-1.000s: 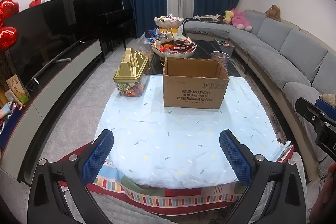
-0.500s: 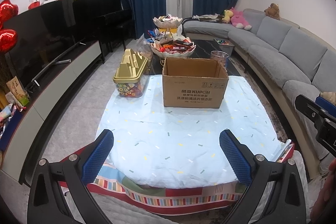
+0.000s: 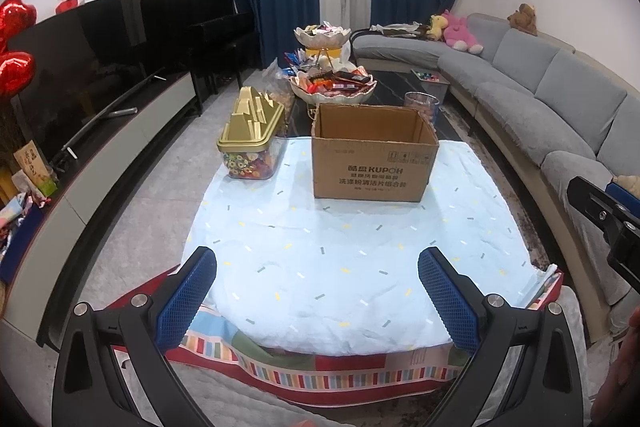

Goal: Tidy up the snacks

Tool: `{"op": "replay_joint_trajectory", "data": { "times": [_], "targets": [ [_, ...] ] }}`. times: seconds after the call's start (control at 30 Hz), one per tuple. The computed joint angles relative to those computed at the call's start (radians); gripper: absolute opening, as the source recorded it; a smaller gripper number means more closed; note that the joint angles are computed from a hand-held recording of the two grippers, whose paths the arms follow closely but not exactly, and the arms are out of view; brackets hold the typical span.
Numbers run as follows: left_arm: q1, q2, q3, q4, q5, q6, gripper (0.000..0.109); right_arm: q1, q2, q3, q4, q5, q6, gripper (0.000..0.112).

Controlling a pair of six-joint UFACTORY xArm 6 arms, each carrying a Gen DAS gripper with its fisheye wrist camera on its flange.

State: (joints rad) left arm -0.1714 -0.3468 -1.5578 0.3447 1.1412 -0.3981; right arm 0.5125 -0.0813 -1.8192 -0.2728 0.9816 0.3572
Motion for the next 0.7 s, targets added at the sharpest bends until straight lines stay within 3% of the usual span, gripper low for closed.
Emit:
{"op": "replay_joint_trajectory", "data": {
  "times": [0.7],
  "targets": [
    [0.004, -0.007, 0.024, 0.01, -0.007, -0.003, 0.103, -0.001, 0.017, -0.023, 0.0, 0.013, 0.012, 0.077]
  ]
}}
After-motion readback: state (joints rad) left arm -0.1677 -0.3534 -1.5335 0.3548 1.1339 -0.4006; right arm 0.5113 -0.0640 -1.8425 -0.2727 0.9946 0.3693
